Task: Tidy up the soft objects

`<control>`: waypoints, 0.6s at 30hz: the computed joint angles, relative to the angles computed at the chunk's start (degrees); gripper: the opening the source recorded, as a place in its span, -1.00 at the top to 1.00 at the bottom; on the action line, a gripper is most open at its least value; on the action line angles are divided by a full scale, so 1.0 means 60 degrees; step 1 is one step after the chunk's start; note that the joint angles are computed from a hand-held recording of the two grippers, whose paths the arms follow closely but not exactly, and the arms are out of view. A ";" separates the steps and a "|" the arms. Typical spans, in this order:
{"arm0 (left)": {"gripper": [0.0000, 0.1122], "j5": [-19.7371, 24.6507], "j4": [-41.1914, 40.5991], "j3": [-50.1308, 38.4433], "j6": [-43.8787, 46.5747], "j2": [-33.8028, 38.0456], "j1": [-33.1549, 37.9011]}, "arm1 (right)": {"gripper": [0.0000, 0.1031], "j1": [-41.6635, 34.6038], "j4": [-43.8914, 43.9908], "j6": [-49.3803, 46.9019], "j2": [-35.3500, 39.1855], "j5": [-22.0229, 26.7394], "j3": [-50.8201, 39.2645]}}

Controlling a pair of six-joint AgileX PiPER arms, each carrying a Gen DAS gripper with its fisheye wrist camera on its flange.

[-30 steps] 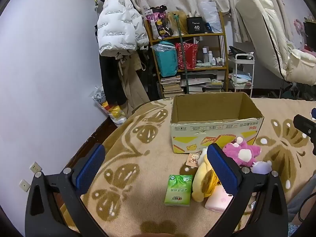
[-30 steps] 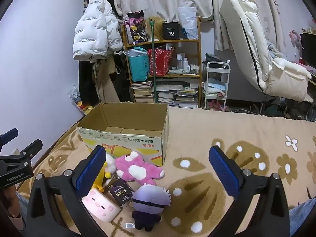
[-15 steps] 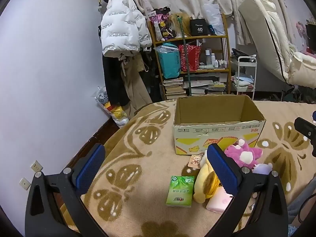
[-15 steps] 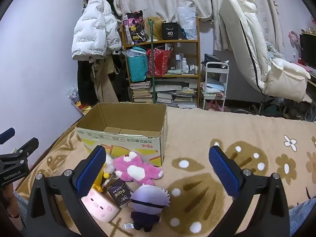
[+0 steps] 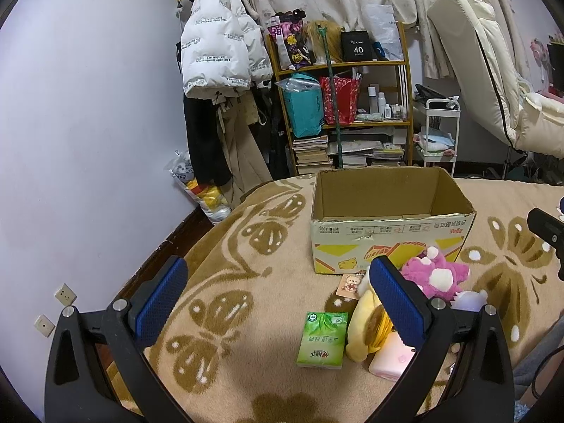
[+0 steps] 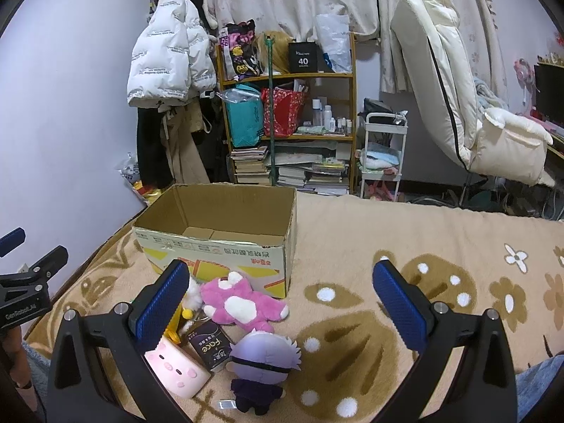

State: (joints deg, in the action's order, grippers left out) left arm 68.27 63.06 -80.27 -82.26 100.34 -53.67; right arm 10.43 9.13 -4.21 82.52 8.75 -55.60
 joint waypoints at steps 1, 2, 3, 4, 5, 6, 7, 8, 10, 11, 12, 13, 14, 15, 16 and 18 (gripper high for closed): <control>-0.82 -0.0011 -0.0002 0.0012 -0.0003 -0.0016 0.0002 | -1.00 0.0013 0.0118 -0.0137 -0.0007 -0.0028 0.0014; -0.82 -0.0025 0.0010 0.0021 -0.0017 -0.0013 0.0006 | -1.00 -0.0001 0.0230 -0.0273 -0.0003 -0.0107 0.0077; -0.82 0.0012 -0.0003 -0.0038 0.0020 0.0021 0.0000 | -1.00 -0.0002 0.0240 -0.0313 -0.0008 -0.0159 0.0128; -0.82 -0.0001 0.0005 -0.0035 0.0004 0.0037 0.0008 | -1.00 0.0009 0.0082 -0.0127 -0.0027 0.0006 -0.0012; -0.82 -0.0001 0.0005 -0.0035 0.0004 0.0037 0.0008 | -1.00 0.0022 0.0000 -0.0027 -0.0027 0.0002 -0.0014; -0.82 -0.0002 0.0003 -0.0032 0.0007 0.0034 0.0009 | -1.00 0.0044 -0.0216 0.0197 -0.0028 -0.0009 -0.0011; -0.82 -0.0010 0.0004 -0.0027 0.0004 0.0037 0.0018 | -1.00 0.0061 -0.0421 0.0409 -0.0032 -0.0037 0.0002; -0.82 -0.0002 0.0011 -0.0022 -0.0012 0.0033 0.0015 | -1.00 0.0066 -0.0390 0.0389 -0.0035 -0.0039 0.0007; -0.82 -0.0030 0.0004 -0.0007 -0.0024 0.0026 0.0022 | -1.00 0.0056 -0.0417 0.0393 -0.0021 0.0018 -0.0037; -0.82 0.0000 0.0007 -0.0023 -0.0017 0.0037 0.0007 | -1.00 0.0073 -0.0570 0.0556 -0.0028 0.0019 -0.0019; -0.82 -0.0004 0.0011 -0.0016 -0.0010 0.0029 0.0003 | -1.00 0.0124 -0.0754 0.0790 -0.0046 0.0067 -0.0043; -0.82 -0.0021 0.0006 -0.0006 -0.0006 0.0020 0.0007 | -1.00 0.0131 -0.0733 0.0781 -0.0051 0.0053 -0.0023; -0.82 -0.0014 0.0013 -0.0001 -0.0014 0.0024 0.0005 | -1.00 0.0138 -0.0722 0.0779 -0.0063 0.0030 0.0005; -0.82 -0.0007 0.0032 0.0009 -0.0032 0.0022 0.0002 | -1.00 0.0130 -0.0725 0.0766 -0.0040 0.0019 -0.0012; -0.82 -0.0037 0.0025 0.0024 -0.0024 0.0004 0.0015 | -1.00 0.0134 -0.0719 0.0760 -0.0041 0.0016 -0.0008; -0.82 -0.0024 0.0024 0.0019 -0.0024 0.0009 0.0011 | -1.00 0.0162 -0.0864 0.0888 -0.0056 -0.0030 0.0027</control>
State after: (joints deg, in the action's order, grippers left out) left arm 68.13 63.21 -80.15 -82.41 100.40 -53.60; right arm 11.40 3.95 1.12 82.18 8.57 -55.44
